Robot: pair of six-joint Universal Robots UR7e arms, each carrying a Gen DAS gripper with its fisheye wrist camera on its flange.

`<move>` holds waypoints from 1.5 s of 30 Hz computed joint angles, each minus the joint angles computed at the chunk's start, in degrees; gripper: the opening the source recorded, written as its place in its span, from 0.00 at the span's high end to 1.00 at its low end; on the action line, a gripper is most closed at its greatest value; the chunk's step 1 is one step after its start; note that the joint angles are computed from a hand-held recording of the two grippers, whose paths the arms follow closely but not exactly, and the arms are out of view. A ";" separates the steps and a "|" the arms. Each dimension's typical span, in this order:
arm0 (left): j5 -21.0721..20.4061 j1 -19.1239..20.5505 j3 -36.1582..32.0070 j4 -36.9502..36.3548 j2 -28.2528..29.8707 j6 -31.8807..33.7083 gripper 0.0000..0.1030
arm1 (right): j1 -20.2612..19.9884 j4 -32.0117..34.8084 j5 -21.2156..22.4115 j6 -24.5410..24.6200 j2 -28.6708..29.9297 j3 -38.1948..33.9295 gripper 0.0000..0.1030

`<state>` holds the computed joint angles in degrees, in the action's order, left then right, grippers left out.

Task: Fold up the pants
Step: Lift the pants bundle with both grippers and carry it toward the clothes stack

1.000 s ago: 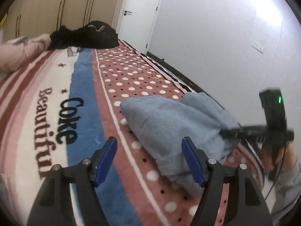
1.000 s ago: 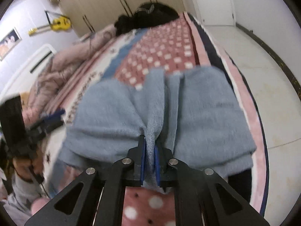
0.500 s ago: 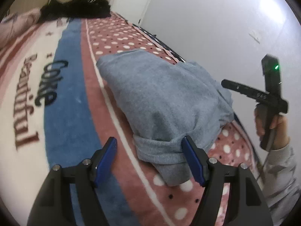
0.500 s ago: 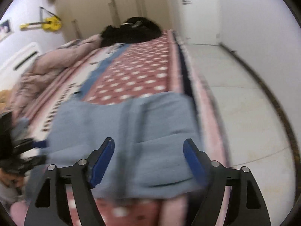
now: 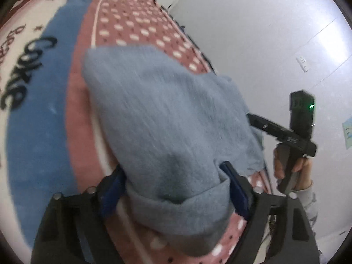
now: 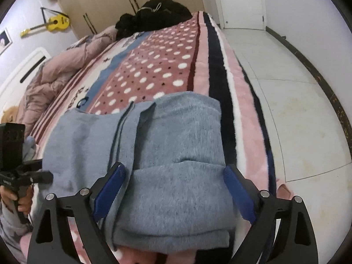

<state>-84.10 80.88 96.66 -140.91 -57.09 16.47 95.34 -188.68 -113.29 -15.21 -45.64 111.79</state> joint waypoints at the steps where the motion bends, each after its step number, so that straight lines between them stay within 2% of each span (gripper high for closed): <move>1: 1.48 -0.54 1.20 -1.82 -0.07 0.74 0.32 | 0.08 -0.08 -0.07 0.11 0.08 0.09 0.24; 2: 2.37 -0.95 2.09 -3.13 -0.32 1.17 0.39 | 0.40 -0.44 -0.63 -0.47 0.13 0.37 0.28; 4: 2.69 -1.25 2.34 -3.17 -0.78 0.69 0.50 | 0.90 -1.31 -1.83 -1.08 -0.35 1.55 0.56; 5: 3.01 -1.43 2.56 -3.42 -1.05 0.89 0.58 | 1.11 -1.63 -2.42 -0.81 -0.61 2.02 0.63; 6: 3.22 -1.64 2.88 -3.73 -1.46 1.34 0.60 | 1.18 -1.96 -2.10 -0.41 -1.28 2.88 0.74; 7: 3.18 -1.91 3.39 -4.23 -2.14 1.86 0.64 | 1.10 -2.56 -0.95 -0.01 -1.98 3.73 0.79; 10: 3.51 -2.64 4.56 -5.53 -4.27 3.31 0.67 | 1.88 -4.70 2.39 1.50 -3.91 6.45 0.84; 13: 4.68 -3.50 6.97 -7.55 -8.18 5.65 0.68 | 4.49 -6.03 3.38 1.55 -3.92 7.27 0.86; 19: 6.13 -4.01 8.28 -6.45 -17.68 7.33 0.68 | 12.75 -8.96 5.41 2.15 -1.82 5.51 0.86; 25: 6.99 -3.73 7.42 -1.94 -28.99 8.85 0.68 | 21.74 -6.50 6.01 2.39 2.81 -1.87 0.86; 30: 7.76 -2.45 2.95 3.82 -35.66 11.31 0.68 | 28.18 -3.29 7.69 3.52 8.89 -11.09 0.86; 37: 9.11 3.06 -6.42 11.28 -37.91 14.48 0.68 | 33.88 4.72 10.51 4.31 19.59 -25.69 0.86; 45: 5.03 14.18 -17.33 18.05 -32.44 16.36 0.68 | 34.54 17.95 14.46 6.35 30.63 -40.02 0.86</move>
<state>-79.07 95.06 79.33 -122.87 -89.54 32.84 129.88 -170.73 -98.83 -8.86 -15.01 71.77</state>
